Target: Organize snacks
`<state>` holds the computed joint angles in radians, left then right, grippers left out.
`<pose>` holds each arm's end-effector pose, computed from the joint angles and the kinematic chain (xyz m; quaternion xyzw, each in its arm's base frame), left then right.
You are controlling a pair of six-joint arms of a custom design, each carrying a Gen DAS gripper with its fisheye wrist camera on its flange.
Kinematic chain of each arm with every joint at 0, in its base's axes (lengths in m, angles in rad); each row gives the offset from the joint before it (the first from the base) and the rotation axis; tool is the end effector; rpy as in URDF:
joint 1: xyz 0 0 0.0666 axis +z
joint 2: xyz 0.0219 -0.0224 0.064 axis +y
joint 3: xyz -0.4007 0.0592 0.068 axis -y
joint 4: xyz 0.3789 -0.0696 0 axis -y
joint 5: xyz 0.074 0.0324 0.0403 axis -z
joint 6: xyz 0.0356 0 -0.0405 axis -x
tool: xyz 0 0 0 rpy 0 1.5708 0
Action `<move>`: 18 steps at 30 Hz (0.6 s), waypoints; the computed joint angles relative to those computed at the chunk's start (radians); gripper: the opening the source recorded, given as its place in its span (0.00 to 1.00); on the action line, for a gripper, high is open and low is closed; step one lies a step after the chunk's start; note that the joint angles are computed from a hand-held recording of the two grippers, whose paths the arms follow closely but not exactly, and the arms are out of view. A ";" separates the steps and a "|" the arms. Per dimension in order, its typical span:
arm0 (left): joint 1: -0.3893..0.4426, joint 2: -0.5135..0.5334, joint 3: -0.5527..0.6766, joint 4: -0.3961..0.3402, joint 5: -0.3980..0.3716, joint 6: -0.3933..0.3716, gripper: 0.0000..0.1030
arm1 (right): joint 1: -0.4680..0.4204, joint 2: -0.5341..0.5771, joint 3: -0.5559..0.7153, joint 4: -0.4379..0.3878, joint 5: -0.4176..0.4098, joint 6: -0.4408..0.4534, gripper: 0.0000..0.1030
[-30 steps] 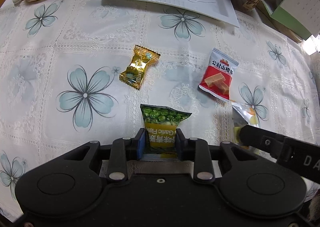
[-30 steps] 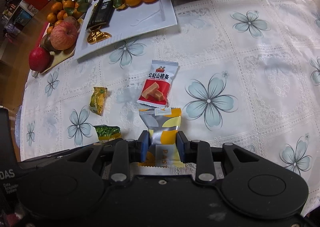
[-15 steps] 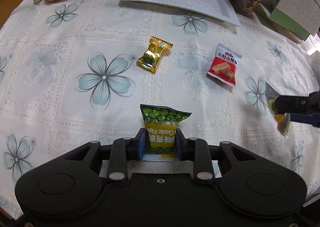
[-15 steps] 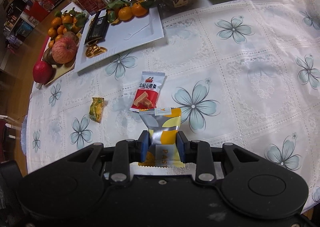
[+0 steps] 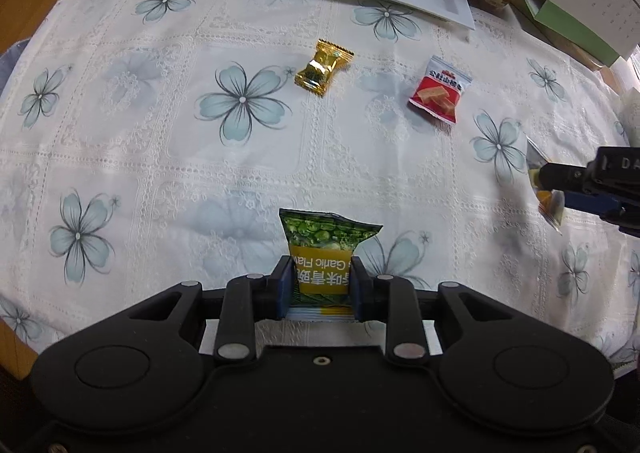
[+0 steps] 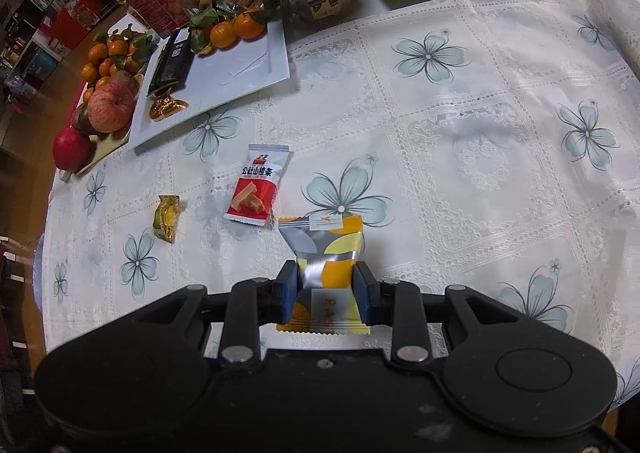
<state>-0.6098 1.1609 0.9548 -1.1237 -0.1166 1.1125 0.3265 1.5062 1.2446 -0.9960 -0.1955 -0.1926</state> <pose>0.2656 -0.1810 0.3414 -0.2533 0.9582 -0.0533 0.1221 0.4367 0.1548 0.3332 -0.0810 0.9798 0.1330 0.1253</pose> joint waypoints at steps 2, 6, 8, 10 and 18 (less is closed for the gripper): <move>-0.021 -0.012 0.007 -0.014 0.031 0.026 0.35 | -0.009 0.005 -0.004 -0.004 0.010 -0.001 0.31; -0.084 -0.025 0.031 -0.061 0.067 0.083 0.35 | -0.029 0.010 -0.012 -0.016 0.011 -0.005 0.31; -0.128 -0.036 0.039 -0.082 0.066 0.116 0.35 | -0.035 0.001 -0.022 -0.016 0.014 0.004 0.31; -0.170 -0.048 0.046 -0.100 0.065 0.143 0.35 | -0.039 -0.013 -0.038 -0.010 0.027 0.018 0.31; -0.365 -0.068 0.084 -0.216 -0.005 0.268 0.35 | -0.073 -0.078 -0.107 -0.005 0.030 0.049 0.31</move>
<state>-0.9753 1.0931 1.0388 -1.3399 -0.1214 1.3808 0.2539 1.4282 1.1381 -1.0010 -0.1659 -0.1438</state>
